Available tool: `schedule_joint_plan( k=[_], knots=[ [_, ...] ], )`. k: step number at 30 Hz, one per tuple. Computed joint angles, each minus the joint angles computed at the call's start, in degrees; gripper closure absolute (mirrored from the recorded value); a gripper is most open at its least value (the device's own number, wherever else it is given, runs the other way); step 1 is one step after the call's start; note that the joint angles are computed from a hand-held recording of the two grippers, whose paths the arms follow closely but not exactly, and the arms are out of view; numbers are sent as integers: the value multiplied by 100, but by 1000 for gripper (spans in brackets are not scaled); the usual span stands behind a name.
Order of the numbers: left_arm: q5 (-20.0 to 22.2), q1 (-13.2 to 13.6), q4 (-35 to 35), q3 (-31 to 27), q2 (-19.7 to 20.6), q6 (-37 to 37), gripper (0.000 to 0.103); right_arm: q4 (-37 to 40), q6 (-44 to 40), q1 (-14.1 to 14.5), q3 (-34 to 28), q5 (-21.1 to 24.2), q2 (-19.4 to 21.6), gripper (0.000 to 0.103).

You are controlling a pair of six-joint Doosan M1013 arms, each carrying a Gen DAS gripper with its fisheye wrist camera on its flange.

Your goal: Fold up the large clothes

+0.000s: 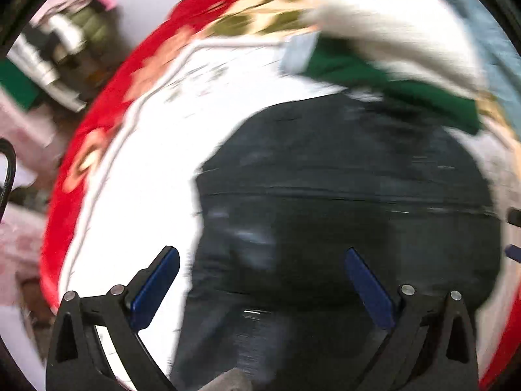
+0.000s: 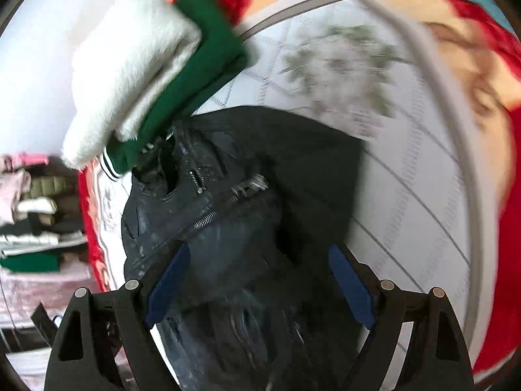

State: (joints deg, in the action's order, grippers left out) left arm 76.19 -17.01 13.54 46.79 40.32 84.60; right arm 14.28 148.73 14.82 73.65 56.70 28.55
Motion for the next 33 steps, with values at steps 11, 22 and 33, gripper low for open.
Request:
schedule_joint_plan(
  k=[11, 22, 33],
  knots=[
    [255, 256, 262, -618, 395, -360, 0, -1151, 262, 328, -916, 1475, 342, 98],
    [658, 314, 176, -1411, 1180, 98, 0, -1230, 706, 396, -725, 2065, 649, 97],
    [359, 249, -377, -694, 480, 655, 0, -1102, 998, 544, -853, 2676, 366, 49]
  ],
)
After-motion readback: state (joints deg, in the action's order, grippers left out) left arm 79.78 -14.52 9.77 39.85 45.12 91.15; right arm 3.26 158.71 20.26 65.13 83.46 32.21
